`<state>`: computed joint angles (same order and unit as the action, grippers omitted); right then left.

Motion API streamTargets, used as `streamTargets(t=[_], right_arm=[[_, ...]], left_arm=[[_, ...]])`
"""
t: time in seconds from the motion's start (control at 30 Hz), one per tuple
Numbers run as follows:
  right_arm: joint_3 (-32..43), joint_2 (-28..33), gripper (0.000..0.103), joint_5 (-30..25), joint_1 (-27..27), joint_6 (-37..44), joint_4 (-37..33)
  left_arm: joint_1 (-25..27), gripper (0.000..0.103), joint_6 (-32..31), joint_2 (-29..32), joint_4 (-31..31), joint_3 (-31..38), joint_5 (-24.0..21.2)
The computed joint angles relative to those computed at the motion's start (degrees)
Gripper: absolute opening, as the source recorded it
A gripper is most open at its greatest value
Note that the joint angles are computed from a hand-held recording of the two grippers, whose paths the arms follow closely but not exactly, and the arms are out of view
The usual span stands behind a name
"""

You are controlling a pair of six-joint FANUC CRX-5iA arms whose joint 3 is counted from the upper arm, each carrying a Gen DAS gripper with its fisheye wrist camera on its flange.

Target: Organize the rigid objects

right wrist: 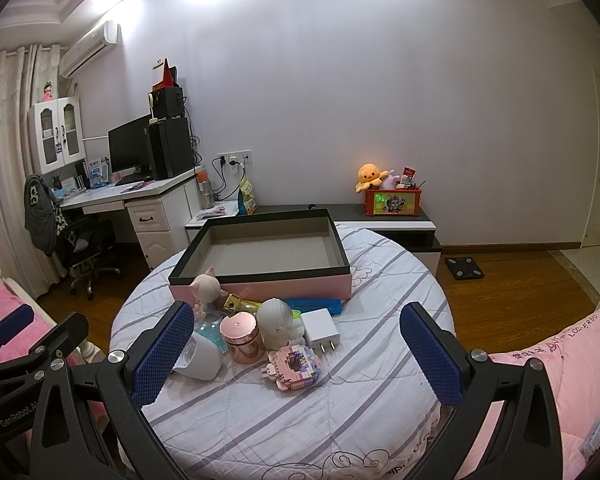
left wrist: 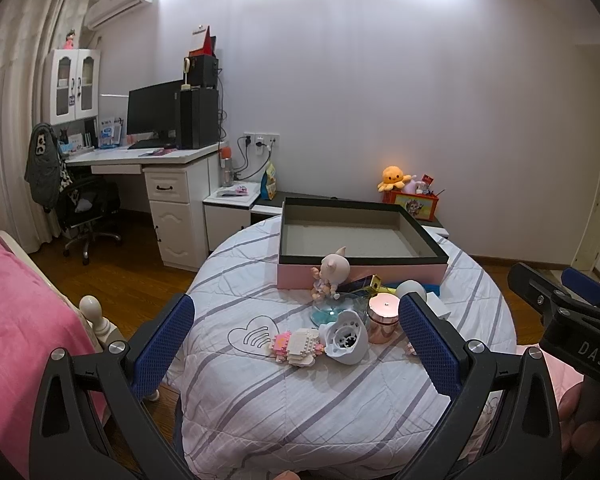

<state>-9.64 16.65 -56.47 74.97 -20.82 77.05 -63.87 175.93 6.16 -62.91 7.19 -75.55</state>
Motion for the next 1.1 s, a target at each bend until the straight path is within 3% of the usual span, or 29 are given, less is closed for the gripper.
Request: streamTargets(t=[0.83, 1.1], right_arm=[[-0.5, -0.5, 0.103, 0.3, -0.2, -0.2, -0.4], [-1.1, -0.1, 0.103, 2.4, -1.6, 0.6, -2.6]], left_arm=[[-0.3, 0.103, -0.3, 0.0, -0.3, 0.0, -0.1], [1.8, 0.103, -1.5, 0.5, 2.2, -0.8, 2.2]])
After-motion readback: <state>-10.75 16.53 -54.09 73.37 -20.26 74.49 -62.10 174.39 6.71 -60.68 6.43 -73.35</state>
